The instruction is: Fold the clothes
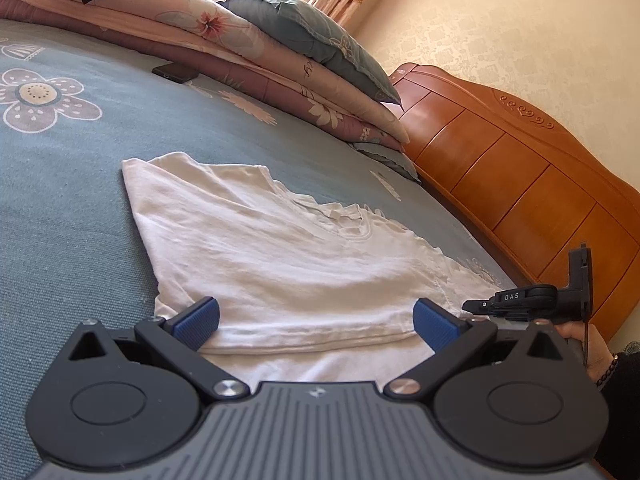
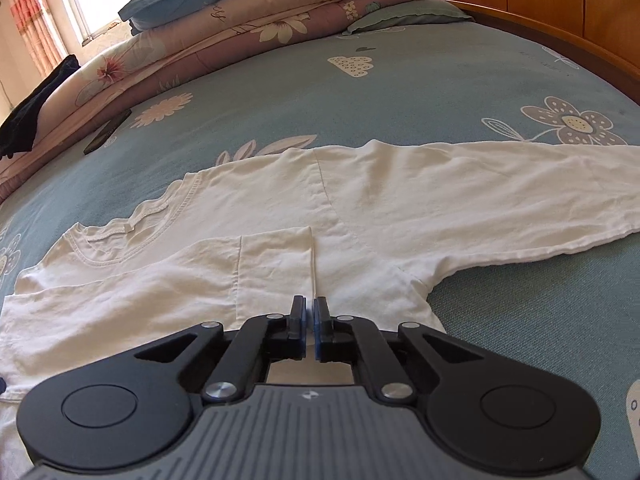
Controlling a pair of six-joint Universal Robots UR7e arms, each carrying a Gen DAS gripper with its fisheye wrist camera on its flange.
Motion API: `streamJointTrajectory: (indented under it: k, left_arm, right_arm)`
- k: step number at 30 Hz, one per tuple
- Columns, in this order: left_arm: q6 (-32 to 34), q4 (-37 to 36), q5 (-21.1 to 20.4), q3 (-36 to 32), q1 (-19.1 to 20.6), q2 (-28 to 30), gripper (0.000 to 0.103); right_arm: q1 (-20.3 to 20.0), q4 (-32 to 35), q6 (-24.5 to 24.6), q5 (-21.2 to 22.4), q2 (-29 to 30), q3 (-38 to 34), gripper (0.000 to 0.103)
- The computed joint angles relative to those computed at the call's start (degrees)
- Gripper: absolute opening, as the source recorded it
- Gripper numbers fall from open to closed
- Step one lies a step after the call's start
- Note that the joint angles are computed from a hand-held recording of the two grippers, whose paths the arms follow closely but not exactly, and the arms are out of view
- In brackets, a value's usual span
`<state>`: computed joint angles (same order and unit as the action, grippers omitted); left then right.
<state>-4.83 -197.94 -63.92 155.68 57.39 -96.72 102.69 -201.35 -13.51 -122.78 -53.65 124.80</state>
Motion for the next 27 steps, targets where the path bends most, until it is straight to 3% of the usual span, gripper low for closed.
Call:
streamJointTrajectory:
  k: [3, 5, 7, 9, 10, 11, 14, 18, 20, 21, 22, 23, 24, 25, 27]
  left_arm:
    - [0.02, 0.18, 0.06, 0.03, -0.05, -0.15, 0.102]
    - [-0.06, 0.16, 0.01, 0.04, -0.01, -0.18, 0.102]
    - [-0.04, 0.22, -0.01, 0.06, -0.02, -0.23, 0.102]
    - [-0.1, 0.34, 0.17, 0.1, -0.19, -0.32, 0.102]
    - [-0.14, 0.36, 0.15, 0.07, -0.17, -0.33, 0.102]
    - [-0.2, 0.35, 0.02, 0.03, -0.07, -0.31, 0.102]
    - [-0.33, 0.31, -0.05, 0.03, -0.04, -0.33, 0.102]
    - [-0.35, 0.15, -0.15, 0.0, 0.11, -0.24, 0.102]
    - [-0.43, -0.06, -0.25, -0.06, 0.24, -0.06, 0.102]
    - [-0.33, -0.04, -0.13, 0.02, 0.12, -0.1, 0.102]
    - [-0.29, 0.04, 0.0, 0.04, 0.03, -0.11, 0.102]
    - [-0.25, 0.11, 0.1, 0.05, -0.03, -0.15, 0.102]
    - [-0.23, 0.18, 0.08, 0.05, -0.01, -0.21, 0.102]
    - [-0.23, 0.25, 0.03, 0.05, 0.02, -0.29, 0.102]
    - [-0.33, 0.32, -0.18, 0.02, 0.15, -0.39, 0.102]
  right_arm:
    - [0.56, -2.51, -0.65, -4.11, 1.41, -0.77, 0.002]
    - [0.32, -2.53, 1.47, -1.22, 0.12, 0.0, 0.007]
    - [0.57, -2.04, 0.51, 2.42, -0.52, 0.48, 0.009]
    - [1.9, 0.67, 0.35, 1.61, -0.19, -0.29, 0.014]
    - [2.31, 0.89, 1.41, 0.96, -0.1, -0.23, 0.025]
    - [2.25, 1.06, 3.5, 1.2, -0.5, 0.26, 0.03]
    - [0.08, 2.83, 12.9, 5.09, -3.04, 2.66, 0.034]
    - [-2.77, 1.45, 20.47, 10.08, -4.09, 4.57, 0.036]
    - [-4.02, -0.18, 23.55, 13.28, -4.17, 5.11, 0.049]
    - [-4.46, -1.36, 24.28, 14.34, -3.62, 4.95, 0.05]
    - [-4.58, -2.92, 24.31, 14.5, -2.77, 4.62, 0.049]
    - [-4.57, -4.03, 24.32, 14.32, -2.06, 4.26, 0.039]
    - [-4.18, -4.0, 24.16, 13.05, -1.63, 3.8, 0.027]
    - [-3.8, -3.62, 23.81, 11.73, -1.34, 3.42, 0.009]
    - [-4.01, -3.73, 23.63, 12.1, -1.72, 3.92, 0.008]
